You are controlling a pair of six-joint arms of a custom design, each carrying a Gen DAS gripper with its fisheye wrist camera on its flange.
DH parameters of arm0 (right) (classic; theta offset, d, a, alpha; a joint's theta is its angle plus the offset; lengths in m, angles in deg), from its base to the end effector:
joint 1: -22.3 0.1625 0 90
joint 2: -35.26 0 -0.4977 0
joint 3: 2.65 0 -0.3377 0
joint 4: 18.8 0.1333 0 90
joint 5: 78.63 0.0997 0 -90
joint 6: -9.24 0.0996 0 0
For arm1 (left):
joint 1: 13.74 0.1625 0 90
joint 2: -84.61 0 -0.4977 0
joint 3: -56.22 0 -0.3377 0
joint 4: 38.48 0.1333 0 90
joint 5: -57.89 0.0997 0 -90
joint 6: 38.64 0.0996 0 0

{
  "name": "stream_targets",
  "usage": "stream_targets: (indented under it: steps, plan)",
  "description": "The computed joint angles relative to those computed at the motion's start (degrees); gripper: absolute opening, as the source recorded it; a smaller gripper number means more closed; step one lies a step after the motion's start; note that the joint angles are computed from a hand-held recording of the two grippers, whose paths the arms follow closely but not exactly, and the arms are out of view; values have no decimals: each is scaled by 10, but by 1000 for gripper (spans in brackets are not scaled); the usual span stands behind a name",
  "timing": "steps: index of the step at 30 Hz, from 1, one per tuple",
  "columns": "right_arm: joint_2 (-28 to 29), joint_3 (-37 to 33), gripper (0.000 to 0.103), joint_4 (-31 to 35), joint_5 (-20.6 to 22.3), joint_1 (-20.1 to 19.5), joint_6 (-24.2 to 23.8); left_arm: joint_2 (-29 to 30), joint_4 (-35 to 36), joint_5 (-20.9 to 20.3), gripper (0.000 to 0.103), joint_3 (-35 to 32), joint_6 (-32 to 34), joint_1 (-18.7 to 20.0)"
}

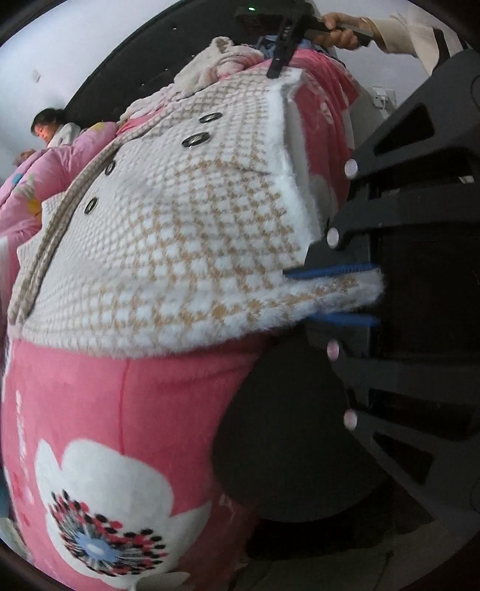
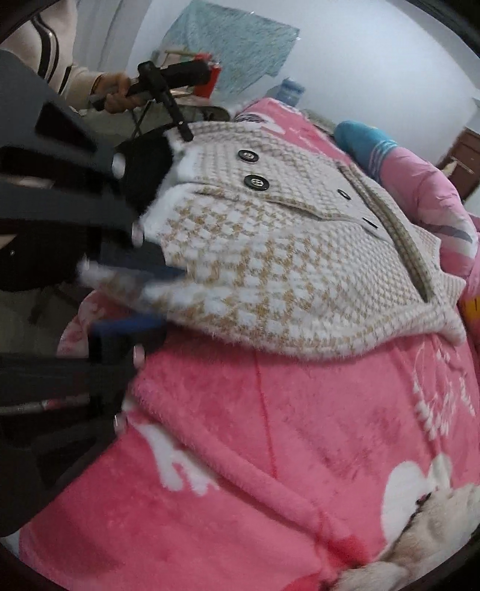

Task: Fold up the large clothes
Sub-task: 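Grasp the coat hem with both grippers and fold it up over the body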

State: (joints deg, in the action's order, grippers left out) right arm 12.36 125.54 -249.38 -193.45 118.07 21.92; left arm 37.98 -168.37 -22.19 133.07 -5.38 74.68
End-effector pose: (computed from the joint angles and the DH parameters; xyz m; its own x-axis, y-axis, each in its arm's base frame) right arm 0.1416 -0.4913 0.0142 -0.9228 0.3246 0.2075 0.1235 0.7594 -0.6388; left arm 0.1298 -0.7522 0.2744 -0.8091 0.5390 -0.2341 0.5632 0.8250 -0.0473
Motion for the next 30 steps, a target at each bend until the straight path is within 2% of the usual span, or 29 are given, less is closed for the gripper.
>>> stream_targets:
  steps: [3,6,11,16,21,30]
  plan:
    - [-8,-4,10,-11,11,7,-6,-18,-25,-25,8,23,23,-5]
    - [-16,-2,10,-59,33,14,-37,-38,-38,-67,8,34,37,-8]
    - [-30,-15,10,-116,77,16,-61,-49,-47,-125,7,30,27,-13]
    - [-40,-52,10,-105,99,11,-73,-46,-62,-172,7,13,17,-17]
    - [-49,-76,10,-103,131,-12,-66,-17,-55,-199,7,-41,-9,-19]
    - [-60,-156,10,-53,168,-45,-60,85,15,-213,7,-228,-67,-26]
